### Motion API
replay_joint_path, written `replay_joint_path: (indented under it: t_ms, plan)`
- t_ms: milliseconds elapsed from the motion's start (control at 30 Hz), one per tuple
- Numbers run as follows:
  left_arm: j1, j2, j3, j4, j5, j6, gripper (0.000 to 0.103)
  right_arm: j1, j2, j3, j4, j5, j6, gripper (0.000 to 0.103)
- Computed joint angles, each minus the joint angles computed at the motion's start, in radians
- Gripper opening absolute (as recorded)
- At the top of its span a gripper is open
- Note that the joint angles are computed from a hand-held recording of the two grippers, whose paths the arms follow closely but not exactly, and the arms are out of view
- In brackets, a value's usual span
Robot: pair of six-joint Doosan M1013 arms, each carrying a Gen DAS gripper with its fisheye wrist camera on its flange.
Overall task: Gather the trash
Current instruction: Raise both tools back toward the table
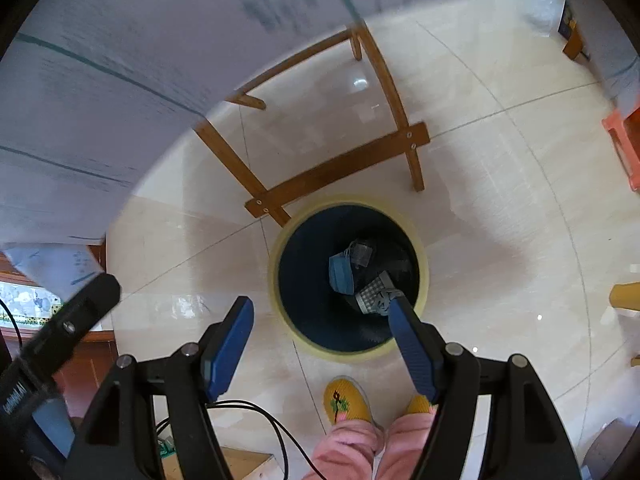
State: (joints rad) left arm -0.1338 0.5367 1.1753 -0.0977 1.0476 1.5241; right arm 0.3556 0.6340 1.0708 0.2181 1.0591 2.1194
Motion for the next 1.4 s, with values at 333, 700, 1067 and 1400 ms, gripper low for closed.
replay_joint_path:
  t_ms: [333,700,1067,1400]
  plan:
    - [0.018,-0.065,-0.129,-0.037,0.098,0.018,0.102,0.003,-0.058,-0.128,-0.004,0.111,-0.049,0.071]
    - [0.017,-0.124,-0.253,-0.053,0.137,0.053,0.102,0.024,-0.083,-0.32,-0.049,0.171,-0.223,0.071]
    - [0.011,-0.118,-0.401,-0.048,0.123,0.014,0.102,0.022,-0.068,-0.468,-0.075,0.133,-0.379,0.071]
    - [0.009,-0.004,-0.642,-0.02,0.29,-0.076,0.102,0.0,0.045,-0.713,-0.07,0.234,-0.428,0.071]
